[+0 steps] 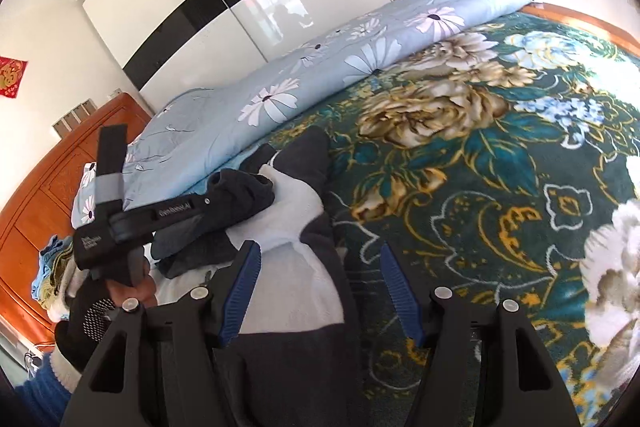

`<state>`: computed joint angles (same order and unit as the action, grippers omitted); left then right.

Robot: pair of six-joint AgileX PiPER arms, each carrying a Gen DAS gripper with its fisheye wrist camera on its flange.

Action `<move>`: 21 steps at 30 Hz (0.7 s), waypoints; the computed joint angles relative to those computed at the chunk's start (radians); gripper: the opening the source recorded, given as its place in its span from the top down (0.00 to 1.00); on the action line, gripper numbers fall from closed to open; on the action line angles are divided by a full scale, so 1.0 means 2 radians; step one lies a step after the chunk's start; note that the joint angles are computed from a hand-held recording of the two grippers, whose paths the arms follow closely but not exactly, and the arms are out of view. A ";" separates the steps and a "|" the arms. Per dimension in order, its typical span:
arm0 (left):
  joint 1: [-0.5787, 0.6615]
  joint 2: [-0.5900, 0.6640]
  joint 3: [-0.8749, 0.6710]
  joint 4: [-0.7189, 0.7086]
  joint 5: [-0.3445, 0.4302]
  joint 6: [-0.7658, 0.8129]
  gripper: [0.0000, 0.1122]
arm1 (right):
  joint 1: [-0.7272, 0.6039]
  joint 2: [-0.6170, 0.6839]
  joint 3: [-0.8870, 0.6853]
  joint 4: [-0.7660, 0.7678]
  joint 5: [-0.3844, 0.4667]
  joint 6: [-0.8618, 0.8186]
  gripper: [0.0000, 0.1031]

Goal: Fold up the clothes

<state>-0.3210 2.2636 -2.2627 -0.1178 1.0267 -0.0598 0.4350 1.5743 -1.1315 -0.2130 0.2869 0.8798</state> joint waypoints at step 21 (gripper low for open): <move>0.223 -0.176 0.286 0.002 -0.103 0.181 0.40 | -0.018 0.274 -0.369 0.325 0.154 -0.283 0.38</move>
<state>0.1259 1.9112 -1.6913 -0.1132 0.8201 0.3027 0.3992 2.1219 -1.8691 0.4363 0.5945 0.3143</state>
